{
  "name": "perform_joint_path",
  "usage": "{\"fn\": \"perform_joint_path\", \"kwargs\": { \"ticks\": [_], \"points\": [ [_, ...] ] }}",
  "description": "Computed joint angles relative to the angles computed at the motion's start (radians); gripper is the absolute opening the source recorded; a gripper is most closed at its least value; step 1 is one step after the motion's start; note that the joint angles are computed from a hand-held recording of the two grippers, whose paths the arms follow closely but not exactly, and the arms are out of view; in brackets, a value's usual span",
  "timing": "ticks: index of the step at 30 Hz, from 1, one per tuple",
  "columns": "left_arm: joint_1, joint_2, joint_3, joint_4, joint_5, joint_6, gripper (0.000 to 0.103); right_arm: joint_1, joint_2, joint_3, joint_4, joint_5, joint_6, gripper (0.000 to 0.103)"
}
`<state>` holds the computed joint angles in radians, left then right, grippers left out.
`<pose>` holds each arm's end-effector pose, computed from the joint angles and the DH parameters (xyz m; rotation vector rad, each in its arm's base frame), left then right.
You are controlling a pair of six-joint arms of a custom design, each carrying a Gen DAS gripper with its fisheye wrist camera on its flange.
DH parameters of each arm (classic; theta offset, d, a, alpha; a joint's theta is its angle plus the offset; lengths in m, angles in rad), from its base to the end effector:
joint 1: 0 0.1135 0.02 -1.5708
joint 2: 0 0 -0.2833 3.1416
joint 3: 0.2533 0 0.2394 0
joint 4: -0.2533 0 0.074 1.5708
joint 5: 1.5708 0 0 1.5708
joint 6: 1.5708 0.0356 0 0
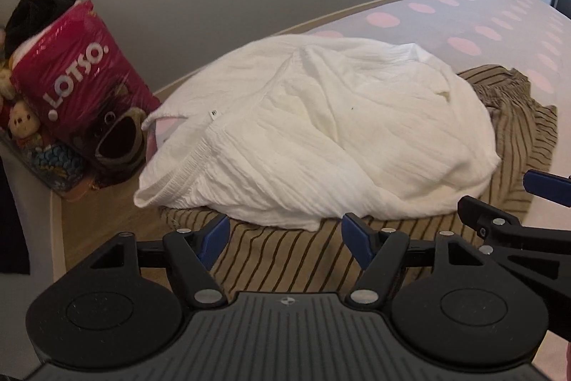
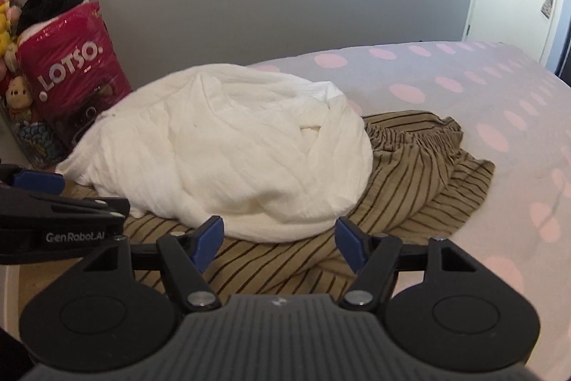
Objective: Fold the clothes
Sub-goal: 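Grasp the white gauze garment with the right gripper, then lift and spread the white garment across the bed with the right gripper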
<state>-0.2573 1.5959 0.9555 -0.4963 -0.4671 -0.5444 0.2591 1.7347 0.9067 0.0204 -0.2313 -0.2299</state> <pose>0.2877 -0.0591 0.2104 -0.4964 2.5006 0.3386 0.3288 0.0956 0.1844 -0.6800 2.2700 0.2888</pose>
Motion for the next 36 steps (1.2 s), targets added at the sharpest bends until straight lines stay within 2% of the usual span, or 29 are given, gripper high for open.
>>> {"fn": "perform_joint_path", "kwargs": {
  "ticks": [7,9,10,11,12,13,15,19,23,30,32,33,36],
  "points": [
    [0.027,0.088,0.007,0.026,0.001,-0.023,0.067,0.028,0.176,0.148,-0.009,0.036,-0.043,0.07],
    [0.032,0.098,0.003,0.032,-0.007,-0.029,0.067,0.032,0.213,0.186,-0.029,0.043,-0.031,0.059],
    [0.035,0.102,0.003,0.03,-0.007,-0.032,0.067,0.037,0.227,0.202,-0.038,0.048,-0.026,0.057],
    [0.038,0.105,0.003,0.028,-0.005,-0.035,0.067,0.042,0.236,0.211,-0.044,0.057,-0.024,0.049],
    [0.042,0.104,0.002,0.028,0.006,-0.041,0.067,0.048,0.242,0.218,-0.05,0.069,-0.025,0.034],
    [0.046,0.101,0.001,0.026,0.021,-0.048,0.067,0.052,0.24,0.217,-0.051,0.081,-0.022,0.025],
    [0.048,0.091,0.0,0.024,0.039,-0.059,0.067,0.051,0.217,0.195,-0.036,0.096,-0.011,0.014],
    [0.018,0.061,-0.004,0.027,0.019,-0.053,0.067,0.028,0.1,0.097,0.013,0.128,0.004,0.012],
    [-0.011,0.025,-0.005,0.024,0.02,-0.055,0.067,-0.042,-0.082,0.003,0.003,0.16,0.013,0.011],
    [-0.084,-0.057,-0.026,0.012,-0.001,-0.038,0.067,-0.303,-0.416,-0.106,-0.13,0.15,-0.017,0.01],
    [-0.107,-0.077,-0.031,0.012,0.0,-0.02,0.067,-0.391,-0.491,-0.151,-0.12,0.178,-0.063,0.009],
    [-0.113,-0.094,-0.039,0.023,0.023,-0.004,0.068,-0.447,-0.518,-0.163,-0.127,0.174,-0.08,0.009],
    [-0.113,-0.157,-0.074,0.082,0.195,0.063,0.07,-0.652,-0.562,-0.151,-0.195,0.102,-0.122,0.009]
  ]
}}
